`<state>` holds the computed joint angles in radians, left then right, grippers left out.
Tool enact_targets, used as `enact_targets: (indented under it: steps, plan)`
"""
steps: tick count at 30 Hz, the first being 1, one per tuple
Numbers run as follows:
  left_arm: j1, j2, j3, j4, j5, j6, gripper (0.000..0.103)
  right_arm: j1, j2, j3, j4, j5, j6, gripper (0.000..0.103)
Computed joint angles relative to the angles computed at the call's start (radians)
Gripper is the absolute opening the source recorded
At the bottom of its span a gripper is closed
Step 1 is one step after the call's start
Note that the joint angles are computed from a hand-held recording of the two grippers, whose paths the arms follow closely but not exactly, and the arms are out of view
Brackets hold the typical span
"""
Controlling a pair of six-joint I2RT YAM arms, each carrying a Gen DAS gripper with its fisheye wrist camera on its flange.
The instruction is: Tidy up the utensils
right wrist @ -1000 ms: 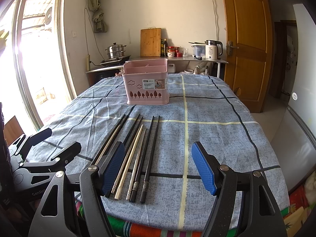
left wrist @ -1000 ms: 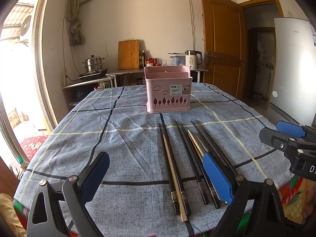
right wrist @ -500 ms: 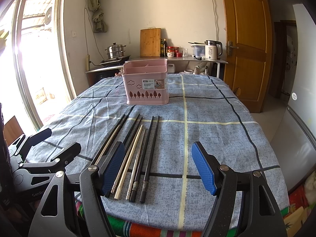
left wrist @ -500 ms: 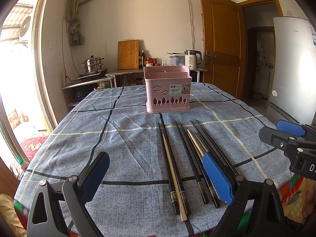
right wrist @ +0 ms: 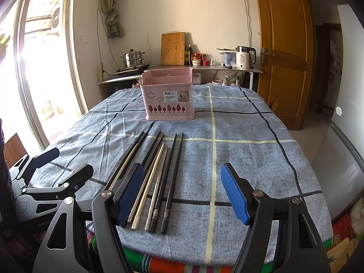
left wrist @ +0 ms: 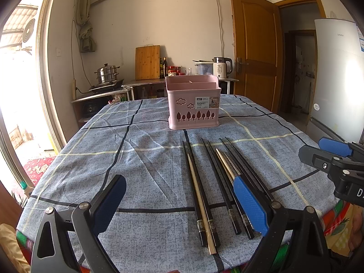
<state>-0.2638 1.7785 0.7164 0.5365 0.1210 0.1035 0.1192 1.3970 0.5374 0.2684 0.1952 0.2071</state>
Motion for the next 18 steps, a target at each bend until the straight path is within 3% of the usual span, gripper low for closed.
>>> enact_targets:
  steps: [13,18]
  plan:
    - [0.01,0.04,0.047,-0.028,0.02,0.012,0.096,-0.017,0.013,0.018,-0.018,-0.019,-0.007,0.071]
    - [0.037,0.115,0.179,-0.151,0.084,0.012,0.096,-0.029,0.083,0.067,-0.017,-0.039,-0.021,0.071]
